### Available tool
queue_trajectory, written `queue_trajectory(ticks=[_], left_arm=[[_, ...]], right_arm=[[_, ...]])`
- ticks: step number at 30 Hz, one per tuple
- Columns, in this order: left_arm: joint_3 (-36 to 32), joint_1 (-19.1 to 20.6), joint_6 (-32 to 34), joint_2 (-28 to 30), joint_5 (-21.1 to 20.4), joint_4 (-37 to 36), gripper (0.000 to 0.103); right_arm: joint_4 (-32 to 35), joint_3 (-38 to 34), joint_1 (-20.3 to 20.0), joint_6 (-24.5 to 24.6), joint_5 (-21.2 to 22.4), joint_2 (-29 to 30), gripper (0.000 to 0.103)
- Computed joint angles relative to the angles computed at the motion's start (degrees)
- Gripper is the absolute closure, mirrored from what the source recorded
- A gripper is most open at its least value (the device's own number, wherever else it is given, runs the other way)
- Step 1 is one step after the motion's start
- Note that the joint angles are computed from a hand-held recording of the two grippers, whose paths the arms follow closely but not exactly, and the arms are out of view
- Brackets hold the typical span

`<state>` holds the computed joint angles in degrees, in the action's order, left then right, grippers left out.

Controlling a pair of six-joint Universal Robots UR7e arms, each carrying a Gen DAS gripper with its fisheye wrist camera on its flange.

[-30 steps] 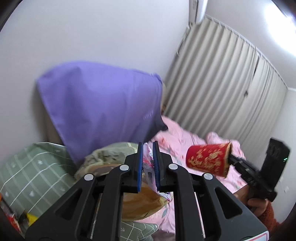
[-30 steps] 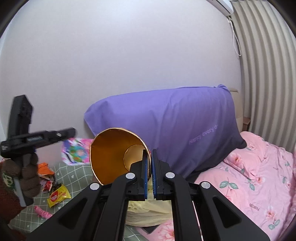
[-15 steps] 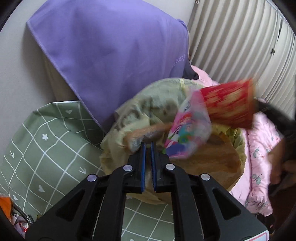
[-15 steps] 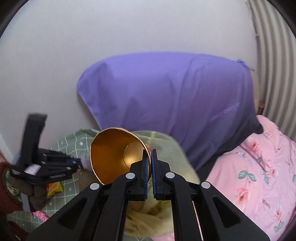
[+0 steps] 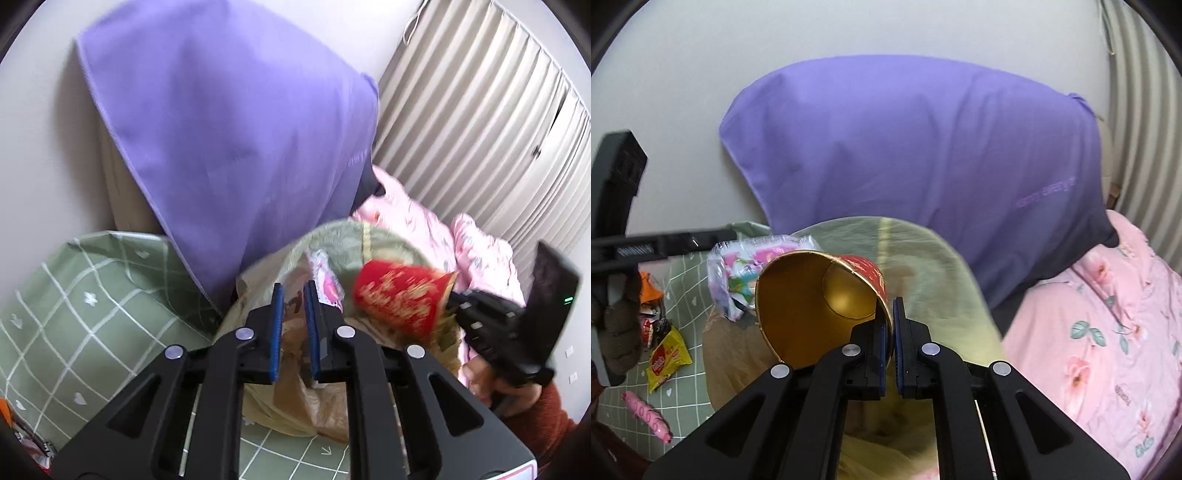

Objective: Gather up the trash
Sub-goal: 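Carry the pink wrapper and gold cup over the yellow-bagged bin, then open both grippers to drop the wrapper and cup into the bin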

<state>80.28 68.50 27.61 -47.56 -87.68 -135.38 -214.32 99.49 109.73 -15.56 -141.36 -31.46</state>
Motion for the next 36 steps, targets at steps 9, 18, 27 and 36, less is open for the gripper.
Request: queue_trajectory(ticks=[9,18,27,36], left_arm=[[5.3,-3.7,8.3,1.9,6.2,-1.9,0.102],[5.9,-2.9,8.3,1.2,5.6,-0.3,0.102],[11.9,-1.0,0.5,-6.4,1.3,-7.9,0.07],[23.9,1.9,-4.7,-18.4,8.0,-22.8,0.042]], right_arm=[[-2.6,-0.4,1.7,-3.7,-4.4,0.2,0.097],[2.7,1.0,0.7,0.1,-3.3,0.0,0.097],[-1.7,6.2,1.9,2.2,-1.3,-2.1,0.095],[-9.3,10.6,3.8,0.7,8.6,-3.3,0.095]])
